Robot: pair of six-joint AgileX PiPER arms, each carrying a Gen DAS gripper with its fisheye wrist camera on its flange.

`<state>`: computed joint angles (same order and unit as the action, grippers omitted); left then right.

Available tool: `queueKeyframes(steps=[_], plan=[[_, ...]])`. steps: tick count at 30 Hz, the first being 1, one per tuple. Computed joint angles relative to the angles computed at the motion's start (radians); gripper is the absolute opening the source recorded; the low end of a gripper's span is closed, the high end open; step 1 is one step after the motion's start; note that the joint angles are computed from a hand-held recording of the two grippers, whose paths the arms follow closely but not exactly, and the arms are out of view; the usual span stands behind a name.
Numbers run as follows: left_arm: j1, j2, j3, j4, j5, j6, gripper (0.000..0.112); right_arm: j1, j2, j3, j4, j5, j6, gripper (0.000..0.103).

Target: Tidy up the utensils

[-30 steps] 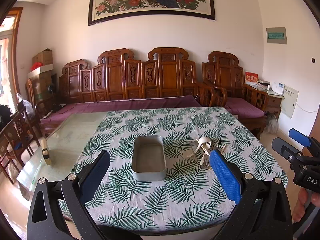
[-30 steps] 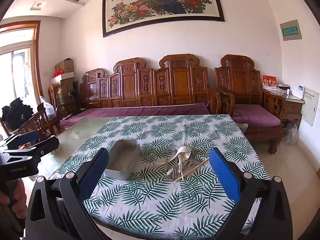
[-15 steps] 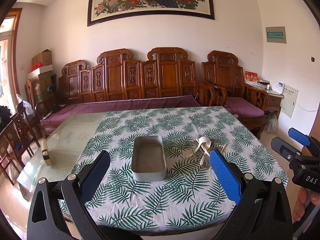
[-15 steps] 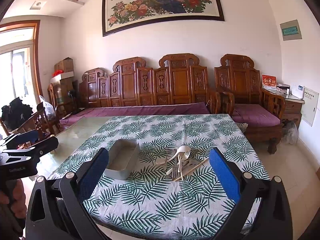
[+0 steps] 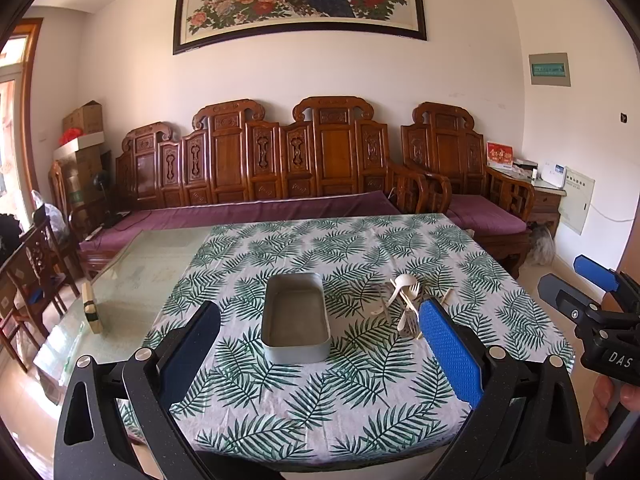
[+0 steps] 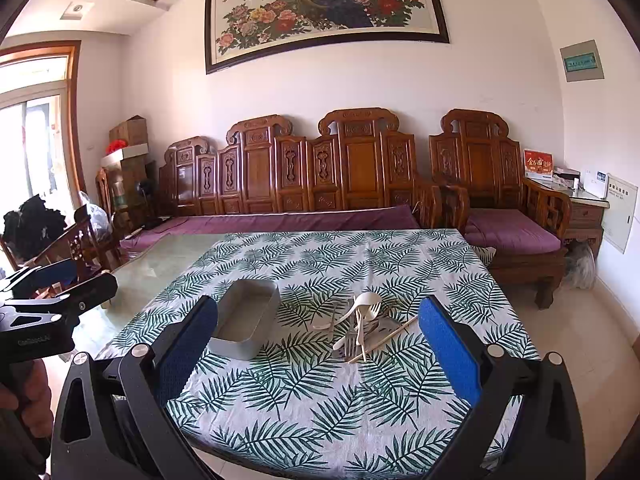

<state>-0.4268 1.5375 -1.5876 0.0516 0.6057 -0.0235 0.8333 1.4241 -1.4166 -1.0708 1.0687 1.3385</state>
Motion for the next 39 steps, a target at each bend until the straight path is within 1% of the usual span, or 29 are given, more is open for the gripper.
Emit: queueKeyframes(steps=[1, 2, 8, 24, 32, 37, 39], plan=[[0.000, 0.000, 0.000, 0.000, 0.000, 0.000, 0.096, 0.000, 0.000, -0.002, 0.001, 0.001, -0.002, 0.100], [-0.013, 0.003, -0.019, 0.010, 0.016, -0.009, 0.096, 0.000, 0.001, -0.003, 0.001, 0.001, -0.002, 0.100], [-0.019, 0.002, -0.026, 0.016, 0.023, -0.014, 0.096, 0.002, 0.001, -0.002, 0.000, 0.002, -0.001, 0.100], [-0.024, -0.003, -0.027, 0.019, 0.029, -0.013, 0.096, 0.002, 0.000, 0.004, -0.003, -0.001, 0.003, 0.100], [-0.020, -0.006, -0.017, 0.007, 0.029, 0.005, 0.096, -0.003, 0.007, -0.020, 0.010, 0.002, -0.014, 0.100], [-0.016, 0.019, -0.030, 0.000, 0.038, 0.015, 0.096, -0.025, 0.004, 0.004, 0.021, -0.026, -0.010, 0.100], [-0.010, 0.041, -0.043, -0.016, 0.046, 0.030, 0.096, -0.048, 0.003, 0.022, 0.031, -0.053, -0.007, 0.100]])
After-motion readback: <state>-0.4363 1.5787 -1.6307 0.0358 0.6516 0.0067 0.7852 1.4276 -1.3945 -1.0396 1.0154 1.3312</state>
